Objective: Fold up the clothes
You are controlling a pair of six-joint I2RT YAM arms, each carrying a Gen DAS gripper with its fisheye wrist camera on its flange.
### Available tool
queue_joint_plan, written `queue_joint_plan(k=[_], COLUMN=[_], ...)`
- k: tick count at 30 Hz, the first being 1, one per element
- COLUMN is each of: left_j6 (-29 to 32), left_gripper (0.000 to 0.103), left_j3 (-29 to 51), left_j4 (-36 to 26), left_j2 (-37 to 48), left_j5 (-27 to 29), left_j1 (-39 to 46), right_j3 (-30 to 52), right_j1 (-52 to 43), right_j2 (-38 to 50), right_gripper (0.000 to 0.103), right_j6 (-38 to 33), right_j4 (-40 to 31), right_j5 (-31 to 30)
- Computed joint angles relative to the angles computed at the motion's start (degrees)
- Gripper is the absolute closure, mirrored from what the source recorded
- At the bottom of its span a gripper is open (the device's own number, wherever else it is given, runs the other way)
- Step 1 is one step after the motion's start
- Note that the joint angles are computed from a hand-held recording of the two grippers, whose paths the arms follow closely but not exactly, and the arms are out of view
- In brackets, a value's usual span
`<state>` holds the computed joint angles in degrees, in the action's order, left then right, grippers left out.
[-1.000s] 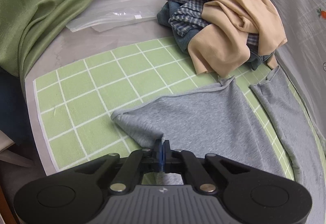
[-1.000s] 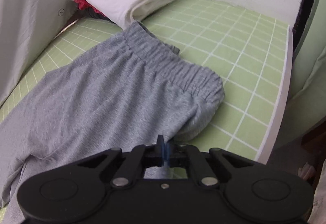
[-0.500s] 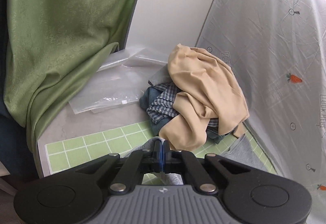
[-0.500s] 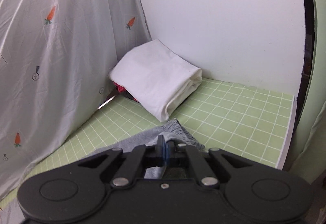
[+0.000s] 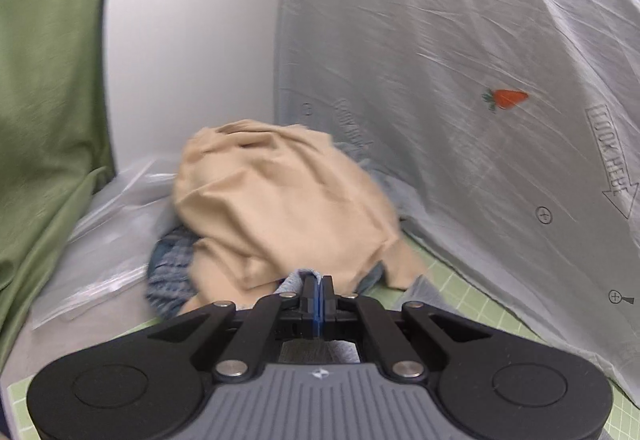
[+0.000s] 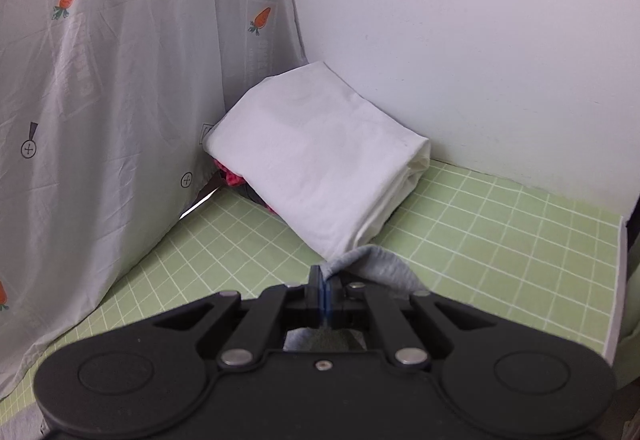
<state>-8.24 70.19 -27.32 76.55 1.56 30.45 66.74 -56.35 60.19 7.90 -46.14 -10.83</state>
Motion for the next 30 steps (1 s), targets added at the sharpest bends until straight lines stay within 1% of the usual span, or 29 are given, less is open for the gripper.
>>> queue_joint_plan(k=[2, 3, 4, 5, 6, 7, 8, 9, 10, 11, 12, 13, 14, 15, 17, 19, 21, 25, 28, 29, 30], left_j6=[-0.41, -0.24, 0.09, -0.38, -0.99, -1.36, -1.57, -1.68, -1.81, -2.09, -2.49, -3.1, -3.83, -4.26, -4.56, -4.45, -4.66, -7.03, -7.45, -7.37, -7.26], left_gripper=[0.103, 0.103, 0.101, 0.096, 0.09, 0.084, 0.083, 0.083, 0.081, 0.071, 0.065, 0.055, 0.053, 0.053, 0.05, 0.04, 0.039, 0.039, 0.04, 0.042, 0.046], left_j3=[8.35, 13.67, 20.03, 25.89, 30.98, 36.63, 40.12, 40.74, 38.47, 34.63, 30.74, 26.49, 22.16, 18.13, 11.1, 6.7, 3.51, 0.6, -0.31, -0.63, -0.96], left_j4=[3.88, 4.17, 3.24, 0.85, -2.14, -5.52, -7.43, -7.92, -6.66, -4.91, -3.52, -2.43, -1.62, -1.25, -1.35, -1.79, -2.59, -3.71, -3.42, -3.25, -2.77], left_j2=[12.46, 19.06, 25.92, 31.34, 36.0, 41.02, 44.51, 45.96, 45.45, 43.64, 41.6, 39.09, 36.34, 33.53, 28.19, 24.96, 22.71, 21.28, 21.27, 21.18, 21.07], left_j5=[-2.26, -2.76, -2.9, -3.38, -3.93, -4.26, -4.99, -6.2, -7.53, -8.93, -10.36, -11.46, -12.32, -12.76, -13.19, -13.19, -12.37, -7.75, -5.95, -5.79, -6.36], left_j1=[-5.51, -7.91, -10.08, -12.83, -15.19, -16.98, -18.3, -19.18, -19.78, -20.11, -20.32, -20.31, -20.14, -19.63, -18.28, -17.08, -15.68, -13.36, -13.23, -13.47, -13.8], right_j3=[2.13, 3.64, 4.9, 7.04, 9.91, 12.43, 14.85, 14.6, 13.25, 11.26, 9.14, 6.42, 3.62, 1.03, -3.7, -8.03, -11.8, -17.96, -21.11, -21.87, -22.54], right_j1=[5.98, 8.48, 10.82, 12.97, 14.86, 16.65, 18.3, 19.43, 20.41, 21.21, 21.99, 22.7, 23.44, 24.08, 25.45, 25.86, 25.9, 24.58, 22.88, 23.04, 23.44], right_j2=[7.79, 12.21, 16.6, 21.21, 26.03, 29.85, 33.33, 33.93, 33.49, 32.04, 30.3, 27.86, 25.19, 22.42, 16.82, 10.95, 5.51, -3.06, -4.91, -5.3, -5.62], right_gripper=[0.101, 0.101, 0.101, 0.096, 0.086, 0.064, 0.052, 0.051, 0.048, 0.037, 0.031, 0.026, 0.026, 0.026, 0.025, 0.025, 0.024, 0.023, 0.023, 0.021, 0.021], right_j6=[3.95, 5.68, 7.64, 8.92, 9.93, 10.67, 11.29, 11.59, 11.72, 11.59, 11.42, 11.12, 10.83, 10.78, 11.01, 13.15, 15.17, 17.52, 19.35, 19.71, 20.0], right_j4=[4.31, 6.22, 8.38, 8.93, 8.62, 7.83, 6.96, 7.48, 8.79, 9.45, 9.86, 9.98, 9.91, 9.04, 6.43, 2.97, -0.68, -6.94, -7.28, -6.71, -5.95], right_j5=[4.79, 6.73, 8.69, 10.91, 12.97, 15.19, 17.33, 17.87, 17.91, 17.95, 18.01, 18.6, 19.38, 20.46, 22.85, 23.88, 24.38, 23.64, 21.62, 21.96, 22.62])
